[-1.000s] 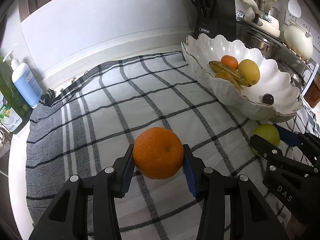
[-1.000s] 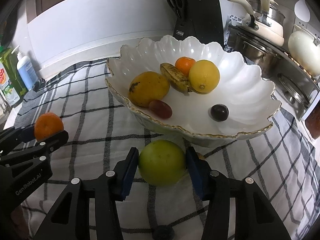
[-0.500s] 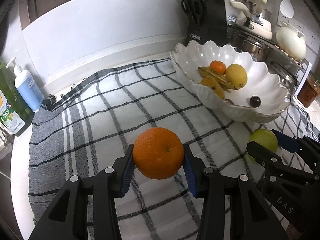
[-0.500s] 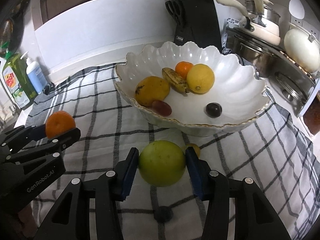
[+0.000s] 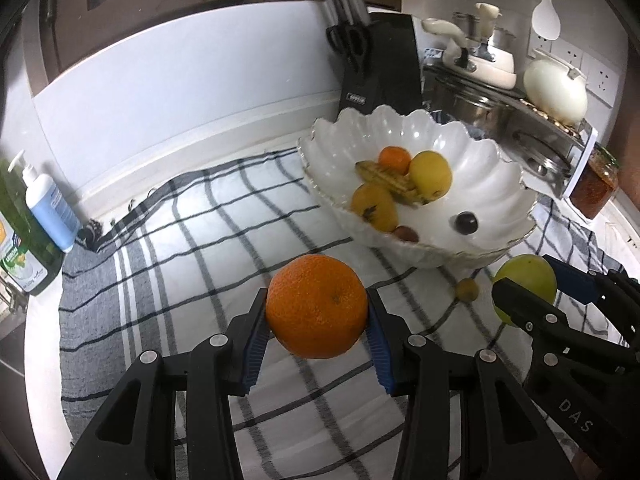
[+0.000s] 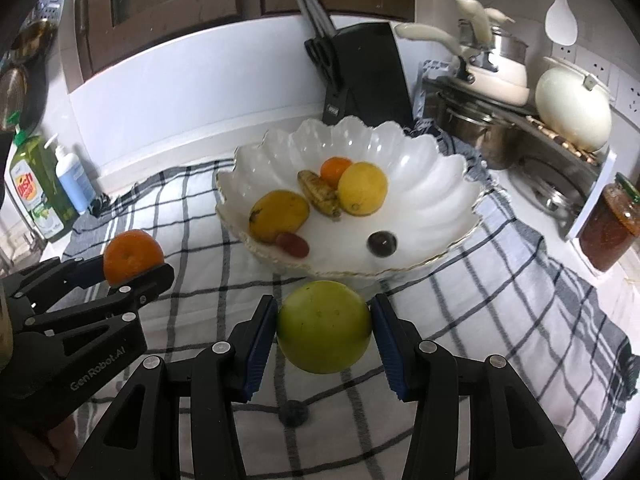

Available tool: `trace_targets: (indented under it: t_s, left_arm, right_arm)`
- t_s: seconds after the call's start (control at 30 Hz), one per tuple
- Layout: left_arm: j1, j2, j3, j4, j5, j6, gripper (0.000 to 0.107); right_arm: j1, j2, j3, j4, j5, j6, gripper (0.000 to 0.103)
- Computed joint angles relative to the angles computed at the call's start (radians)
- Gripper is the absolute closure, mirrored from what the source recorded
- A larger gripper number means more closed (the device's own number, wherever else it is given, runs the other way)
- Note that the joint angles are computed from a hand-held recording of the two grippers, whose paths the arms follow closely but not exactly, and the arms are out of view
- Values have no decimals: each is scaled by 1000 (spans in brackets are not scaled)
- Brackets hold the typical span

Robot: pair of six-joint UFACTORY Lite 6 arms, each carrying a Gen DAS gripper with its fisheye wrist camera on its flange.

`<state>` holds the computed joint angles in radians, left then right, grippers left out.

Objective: Organize fruits
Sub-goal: 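Lift the orange and green apple and carry both over the white bowl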

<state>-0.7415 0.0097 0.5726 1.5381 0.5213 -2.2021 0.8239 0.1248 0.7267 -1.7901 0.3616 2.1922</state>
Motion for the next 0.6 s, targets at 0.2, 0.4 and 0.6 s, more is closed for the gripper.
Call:
trace_targets:
  t_s: [0.2, 0.4, 0.6]
  left_arm:
    - [-16, 4, 59, -45, 8, 73, 62]
    - [-11, 9, 118, -78, 12, 144, 62]
    - [6, 26, 185, -113, 9, 220, 62]
  right_arm:
    - [-14, -65, -10, 68, 15, -82, 54]
    - [-24, -103, 8, 134, 31, -167, 54]
    - [-53, -119, 41, 162, 31, -228, 54]
